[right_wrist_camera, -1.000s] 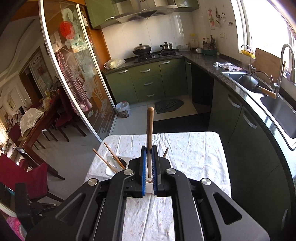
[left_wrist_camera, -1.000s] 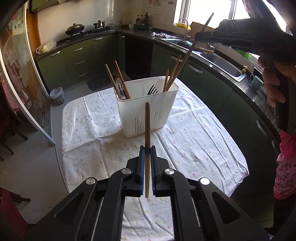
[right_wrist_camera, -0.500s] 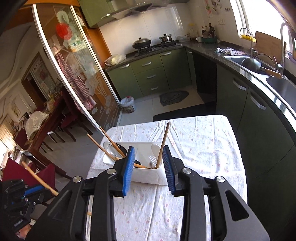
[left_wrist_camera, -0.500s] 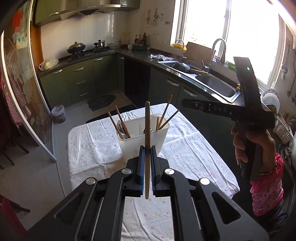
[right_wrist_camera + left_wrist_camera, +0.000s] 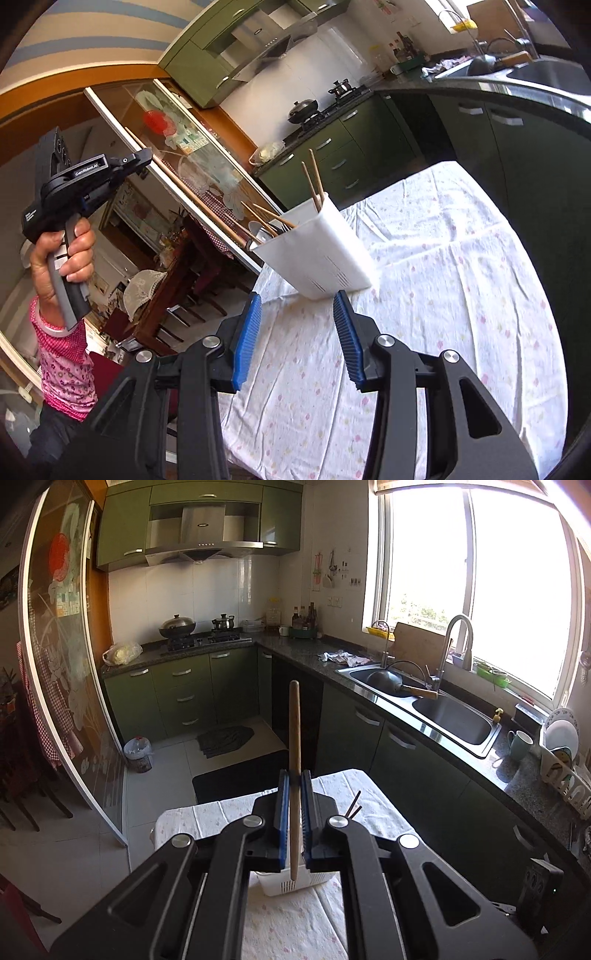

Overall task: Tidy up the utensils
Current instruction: 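Lift both chopsticks into the white basket and open both grippers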

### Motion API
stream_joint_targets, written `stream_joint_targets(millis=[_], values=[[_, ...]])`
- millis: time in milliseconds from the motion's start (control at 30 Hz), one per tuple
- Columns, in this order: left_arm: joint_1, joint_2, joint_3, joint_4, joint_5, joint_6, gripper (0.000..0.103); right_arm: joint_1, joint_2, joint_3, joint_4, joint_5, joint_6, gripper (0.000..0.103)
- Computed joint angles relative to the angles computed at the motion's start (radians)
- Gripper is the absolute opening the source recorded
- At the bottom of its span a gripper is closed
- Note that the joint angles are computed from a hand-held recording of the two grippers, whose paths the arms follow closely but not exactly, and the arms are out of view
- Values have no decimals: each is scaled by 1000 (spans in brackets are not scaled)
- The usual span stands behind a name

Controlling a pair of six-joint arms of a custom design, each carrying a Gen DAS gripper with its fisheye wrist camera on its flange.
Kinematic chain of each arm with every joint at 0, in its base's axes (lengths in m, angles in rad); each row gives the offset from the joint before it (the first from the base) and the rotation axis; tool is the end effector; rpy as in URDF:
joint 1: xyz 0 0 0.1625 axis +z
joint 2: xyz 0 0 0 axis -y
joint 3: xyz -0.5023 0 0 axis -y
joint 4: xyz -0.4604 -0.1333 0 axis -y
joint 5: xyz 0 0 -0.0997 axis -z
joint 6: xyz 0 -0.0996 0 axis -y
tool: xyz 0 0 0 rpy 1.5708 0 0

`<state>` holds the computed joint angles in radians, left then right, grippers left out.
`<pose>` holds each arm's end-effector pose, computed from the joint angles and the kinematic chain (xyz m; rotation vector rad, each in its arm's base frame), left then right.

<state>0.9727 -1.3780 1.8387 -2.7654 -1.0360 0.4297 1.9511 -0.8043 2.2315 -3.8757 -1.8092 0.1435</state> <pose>-0.2083 -0.6326 0.4540 0.9974 2.3012 -1.0128 0.3070 -0.4722 0.0835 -0.1753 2.8133 -1.3632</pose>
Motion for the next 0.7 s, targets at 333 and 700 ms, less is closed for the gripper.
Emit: stream_joint_targets(millis=[333,700], values=[[76,121,-37,-97,19,20,6,-30,21,60,-92,13,37,49],[164,158,41,-207,-15,43,64,30,23,26,-72,-116,20,57]])
